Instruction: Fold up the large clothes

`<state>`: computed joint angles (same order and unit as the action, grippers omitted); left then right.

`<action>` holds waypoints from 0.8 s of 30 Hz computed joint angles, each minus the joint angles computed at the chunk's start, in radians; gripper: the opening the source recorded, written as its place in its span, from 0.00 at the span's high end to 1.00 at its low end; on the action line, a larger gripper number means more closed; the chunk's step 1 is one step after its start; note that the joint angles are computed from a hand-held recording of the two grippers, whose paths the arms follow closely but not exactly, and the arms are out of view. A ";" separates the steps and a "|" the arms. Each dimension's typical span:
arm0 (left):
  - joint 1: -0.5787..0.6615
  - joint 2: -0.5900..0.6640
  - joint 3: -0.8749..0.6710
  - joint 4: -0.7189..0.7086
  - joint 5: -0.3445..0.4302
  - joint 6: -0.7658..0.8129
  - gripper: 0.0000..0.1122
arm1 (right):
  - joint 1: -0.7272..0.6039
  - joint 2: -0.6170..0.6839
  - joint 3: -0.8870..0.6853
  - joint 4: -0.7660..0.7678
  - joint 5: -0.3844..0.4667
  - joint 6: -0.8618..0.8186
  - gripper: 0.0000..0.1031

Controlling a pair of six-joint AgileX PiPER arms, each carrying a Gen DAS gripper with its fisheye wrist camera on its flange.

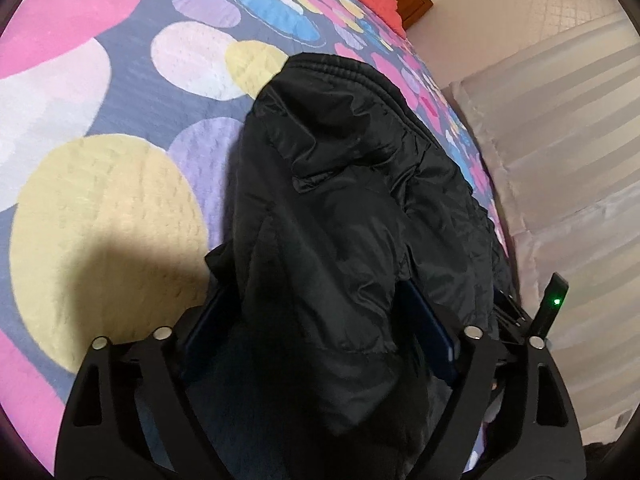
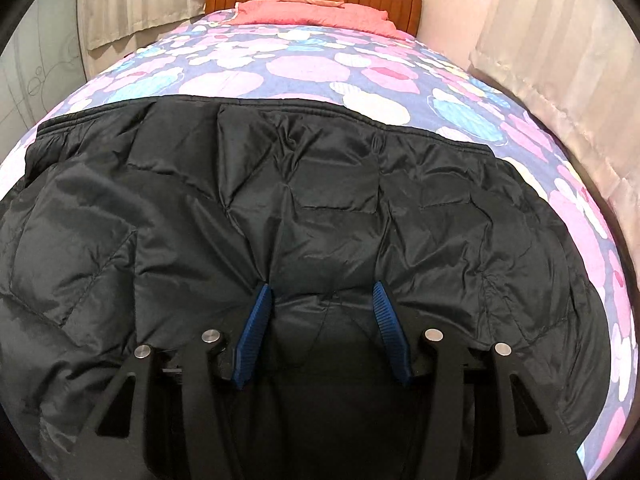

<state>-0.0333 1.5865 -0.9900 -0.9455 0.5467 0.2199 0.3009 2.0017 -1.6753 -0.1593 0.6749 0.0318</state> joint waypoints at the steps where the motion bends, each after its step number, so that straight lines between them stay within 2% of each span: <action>1: 0.001 0.010 -0.009 -0.005 0.010 0.007 0.21 | 0.002 -0.002 0.005 -0.005 -0.005 0.005 0.48; 7: -0.011 0.037 -0.056 0.043 0.043 -0.028 0.21 | 0.011 -0.022 0.043 -0.023 -0.029 0.032 0.48; 12: -0.061 0.049 -0.089 0.180 0.026 -0.142 0.26 | 0.013 -0.026 0.051 -0.030 -0.038 0.043 0.48; 15: -0.065 0.052 -0.077 0.155 0.001 -0.133 0.27 | 0.011 -0.026 0.051 -0.027 -0.039 0.040 0.48; 18: -0.072 0.045 -0.053 0.115 -0.032 -0.119 0.34 | 0.011 -0.026 0.050 -0.024 -0.041 0.038 0.48; 19: -0.072 0.044 -0.041 0.073 -0.041 -0.090 0.40 | 0.010 -0.025 0.049 -0.023 -0.040 0.037 0.48; 22: -0.080 0.032 -0.012 0.010 -0.066 -0.069 0.48 | 0.010 -0.026 0.050 -0.024 -0.042 0.038 0.48; 24: -0.086 0.027 -0.004 0.003 -0.077 -0.077 0.49 | 0.009 -0.026 0.051 -0.022 -0.043 0.035 0.48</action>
<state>-0.1193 1.6132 -0.9944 -0.9421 0.4701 0.1425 0.3100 1.9758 -1.6243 -0.1812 0.6318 0.0668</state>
